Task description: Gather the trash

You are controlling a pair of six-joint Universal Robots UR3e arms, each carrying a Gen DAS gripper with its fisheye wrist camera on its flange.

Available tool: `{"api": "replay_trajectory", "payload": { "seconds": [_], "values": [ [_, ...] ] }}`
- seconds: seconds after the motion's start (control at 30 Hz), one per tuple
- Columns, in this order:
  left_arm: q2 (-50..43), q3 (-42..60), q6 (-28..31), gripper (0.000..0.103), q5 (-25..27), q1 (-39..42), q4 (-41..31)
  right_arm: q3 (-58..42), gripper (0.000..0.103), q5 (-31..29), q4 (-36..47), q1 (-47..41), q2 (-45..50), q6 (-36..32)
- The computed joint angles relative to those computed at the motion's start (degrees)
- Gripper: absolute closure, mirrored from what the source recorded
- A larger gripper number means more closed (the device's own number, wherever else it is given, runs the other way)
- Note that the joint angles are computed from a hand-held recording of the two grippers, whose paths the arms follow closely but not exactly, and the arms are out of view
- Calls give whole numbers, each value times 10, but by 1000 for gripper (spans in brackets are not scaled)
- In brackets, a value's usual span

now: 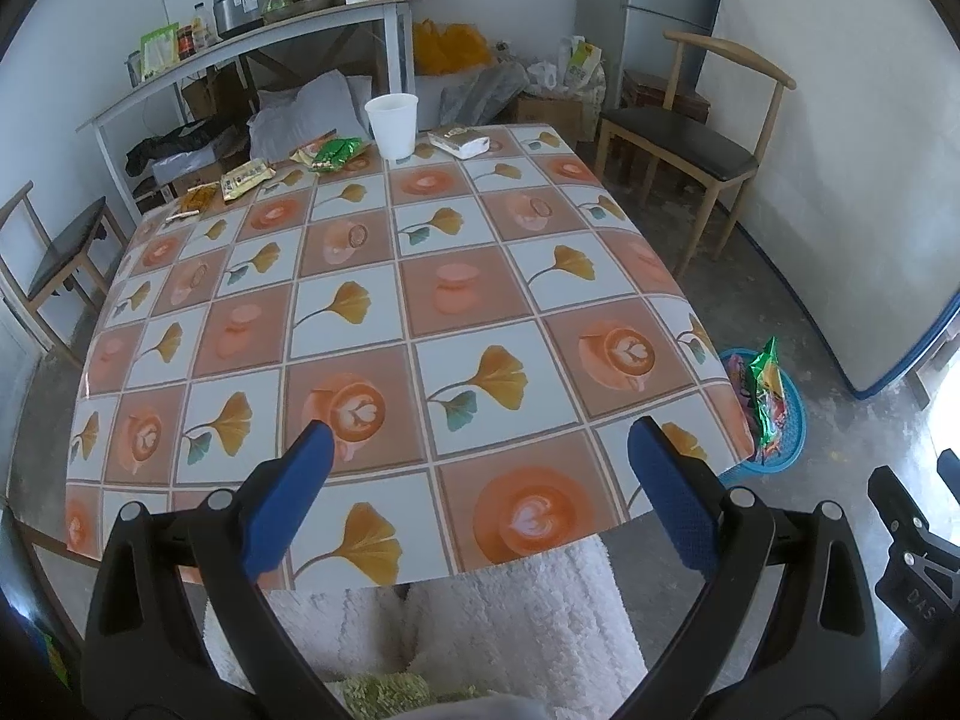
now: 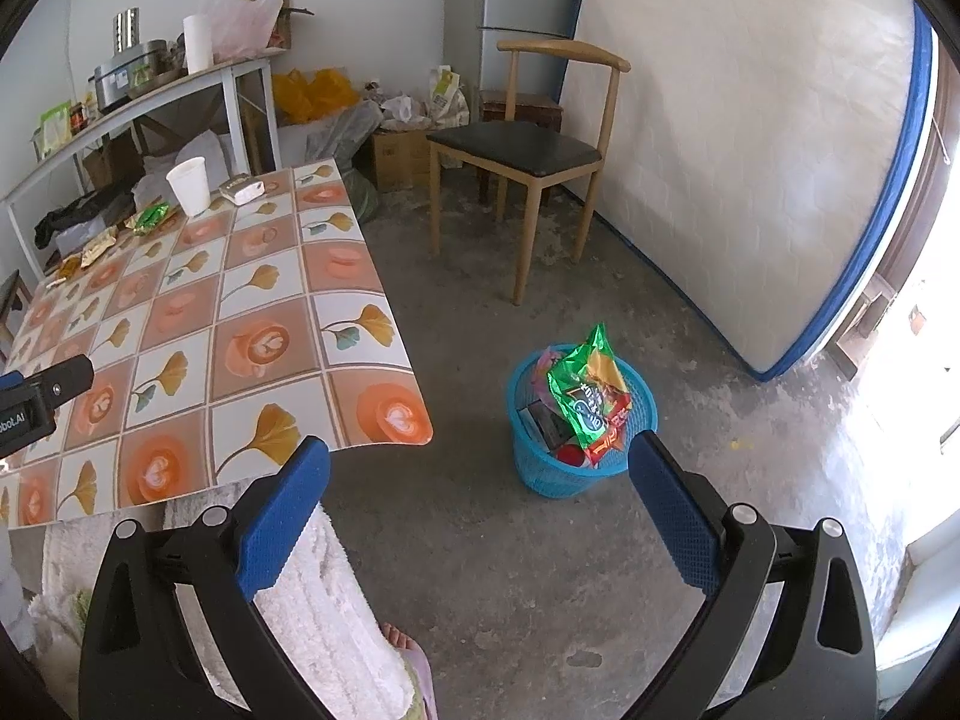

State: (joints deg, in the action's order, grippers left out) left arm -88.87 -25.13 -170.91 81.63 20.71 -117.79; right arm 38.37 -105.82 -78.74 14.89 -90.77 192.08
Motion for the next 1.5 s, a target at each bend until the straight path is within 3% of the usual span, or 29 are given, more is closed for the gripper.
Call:
{"api": "replay_trajectory", "payload": {
  "seconds": [0.83,1.5],
  "values": [
    [15,5,-2,8,2,57,-6,-71,6,0,13,34,54,-5],
    [19,-3,-2,8,4,59,-4,-100,6,-19,32,54,72,-22]
  ]
}}
